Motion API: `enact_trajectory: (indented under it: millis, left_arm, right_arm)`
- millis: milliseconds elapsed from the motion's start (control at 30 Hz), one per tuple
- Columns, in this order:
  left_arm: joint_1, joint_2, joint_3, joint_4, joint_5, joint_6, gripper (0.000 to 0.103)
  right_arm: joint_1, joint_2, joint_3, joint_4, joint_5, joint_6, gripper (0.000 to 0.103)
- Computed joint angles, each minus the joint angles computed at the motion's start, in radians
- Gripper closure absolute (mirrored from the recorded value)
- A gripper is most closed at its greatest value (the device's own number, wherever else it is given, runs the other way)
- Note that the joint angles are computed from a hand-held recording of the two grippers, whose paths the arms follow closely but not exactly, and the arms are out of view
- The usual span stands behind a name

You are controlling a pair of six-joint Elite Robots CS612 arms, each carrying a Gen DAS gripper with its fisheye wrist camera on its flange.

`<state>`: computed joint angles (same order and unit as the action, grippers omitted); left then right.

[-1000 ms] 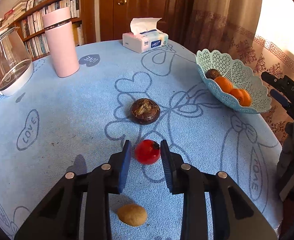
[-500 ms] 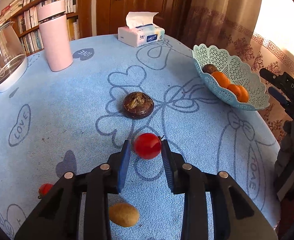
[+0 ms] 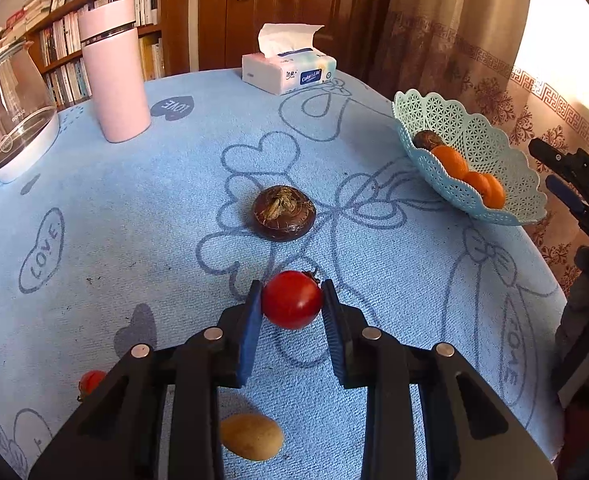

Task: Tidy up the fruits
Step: 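Lift the tomato with the left tool while the right tool grasps another dark brown fruit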

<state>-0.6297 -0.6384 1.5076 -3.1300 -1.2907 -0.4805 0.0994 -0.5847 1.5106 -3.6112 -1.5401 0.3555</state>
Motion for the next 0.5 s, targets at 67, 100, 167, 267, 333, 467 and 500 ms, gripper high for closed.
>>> enact_trajectory:
  millis: [67, 100, 167, 267, 333, 467, 500]
  left_arm:
    - [-0.001, -0.012, 0.021, -0.030, 0.018, -0.012, 0.073]
    - [-0.001, -0.018, 0.033, -0.047, 0.028, -0.017, 0.073]
    - [-0.003, -0.032, 0.060, -0.076, 0.053, -0.028, 0.073]
    - [-0.003, -0.053, 0.104, -0.121, 0.095, -0.053, 0.073]
    - [0.000, -0.067, 0.131, -0.150, 0.113, -0.079, 0.073]
    - [0.007, -0.090, 0.178, -0.195, 0.147, -0.121, 0.073]
    - [0.009, -0.095, 0.189, -0.205, 0.156, -0.129, 0.073]
  right_arm:
    - [0.002, 0.000, 0.000, -0.007, -0.006, -0.012, 0.026]
    - [0.003, 0.001, 0.000, -0.010, -0.008, -0.018, 0.026]
    - [0.005, 0.001, 0.001, -0.016, -0.011, -0.028, 0.026]
    - [0.010, 0.002, 0.001, -0.028, -0.028, -0.046, 0.026]
    - [0.016, 0.004, 0.001, -0.035, -0.047, -0.064, 0.026]
    - [0.027, 0.006, -0.003, -0.033, -0.068, -0.100, 0.026]
    - [0.029, 0.006, -0.004, -0.030, -0.071, -0.109, 0.026]
